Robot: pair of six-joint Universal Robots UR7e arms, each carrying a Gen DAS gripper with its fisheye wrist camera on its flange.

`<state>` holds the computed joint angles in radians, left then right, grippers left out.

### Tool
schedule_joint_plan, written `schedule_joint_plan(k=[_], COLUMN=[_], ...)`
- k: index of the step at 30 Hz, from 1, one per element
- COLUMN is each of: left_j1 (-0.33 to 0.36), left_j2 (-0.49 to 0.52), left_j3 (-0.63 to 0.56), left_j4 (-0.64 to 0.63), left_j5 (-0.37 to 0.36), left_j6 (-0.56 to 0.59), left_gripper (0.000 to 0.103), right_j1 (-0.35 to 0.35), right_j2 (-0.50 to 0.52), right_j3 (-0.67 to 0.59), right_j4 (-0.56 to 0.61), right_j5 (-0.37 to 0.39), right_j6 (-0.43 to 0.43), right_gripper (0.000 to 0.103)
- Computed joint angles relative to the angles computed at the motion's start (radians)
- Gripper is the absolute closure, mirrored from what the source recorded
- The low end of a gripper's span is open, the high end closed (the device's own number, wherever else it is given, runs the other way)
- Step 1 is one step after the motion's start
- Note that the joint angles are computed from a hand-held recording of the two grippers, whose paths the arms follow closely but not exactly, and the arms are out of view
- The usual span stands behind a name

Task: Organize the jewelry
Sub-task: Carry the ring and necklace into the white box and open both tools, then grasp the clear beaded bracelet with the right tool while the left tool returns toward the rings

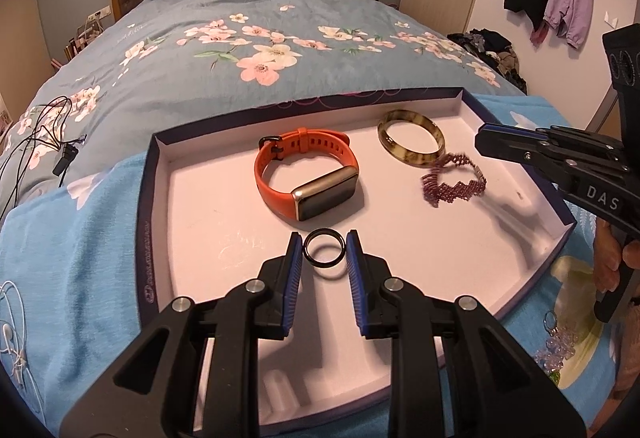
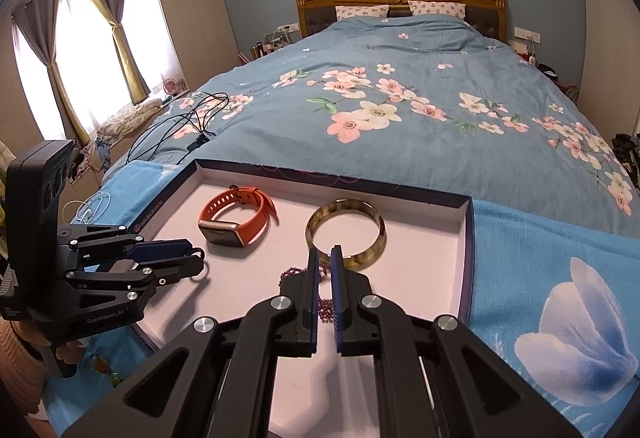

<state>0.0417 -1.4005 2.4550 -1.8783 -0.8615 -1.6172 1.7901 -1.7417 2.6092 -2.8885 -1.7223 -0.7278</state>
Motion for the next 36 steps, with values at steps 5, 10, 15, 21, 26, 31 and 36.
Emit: schedule_joint_plan(k=[5,10,15,21,26,31,36], left_j1=[0.019,0.040,0.056,0.066,0.012,-0.103,-0.229], left_j2=[0.007,0.003,-0.001,-0.006,-0.018,-0.037,-0.055], left_j3=[0.007,0.005,0.001,0.002,-0.017,-0.049,-0.060], left_j4=[-0.033,-0.036,-0.032,-0.035,0.056,0.200,0.307], left_j5=[0.005,0.022,0.036,0.055,0.066,0.059,-0.005], left_j6=[0.014,0.020,0.026,0.021,-0.031,-0.095,-0.176], left_gripper=[0.080,0.080,0.080,0.080,0.071,0.059,0.056], right_j1=[-0.003,-0.004,-0.004,-0.016,-0.030,-0.053,-0.091], right_j2=[-0.020,-0.062,-0.097,-0.144,-0.229,-0.373,-0.538], right_j3=[0.002,0.006,0.014,0.025,0.035,0.052,0.063], right_j4=[0.021,0.065,0.098,0.144,0.220,0.349,0.529], right_j5=[0.009,0.029,0.039,0.044,0.056,0.075,0.088], right_j6=[0.003,-0.003,-0.010,-0.016,-0.035,-0.096,-0.176], right_gripper=[0.094,0.087,0.082,0.076,0.071,0.066,0.066])
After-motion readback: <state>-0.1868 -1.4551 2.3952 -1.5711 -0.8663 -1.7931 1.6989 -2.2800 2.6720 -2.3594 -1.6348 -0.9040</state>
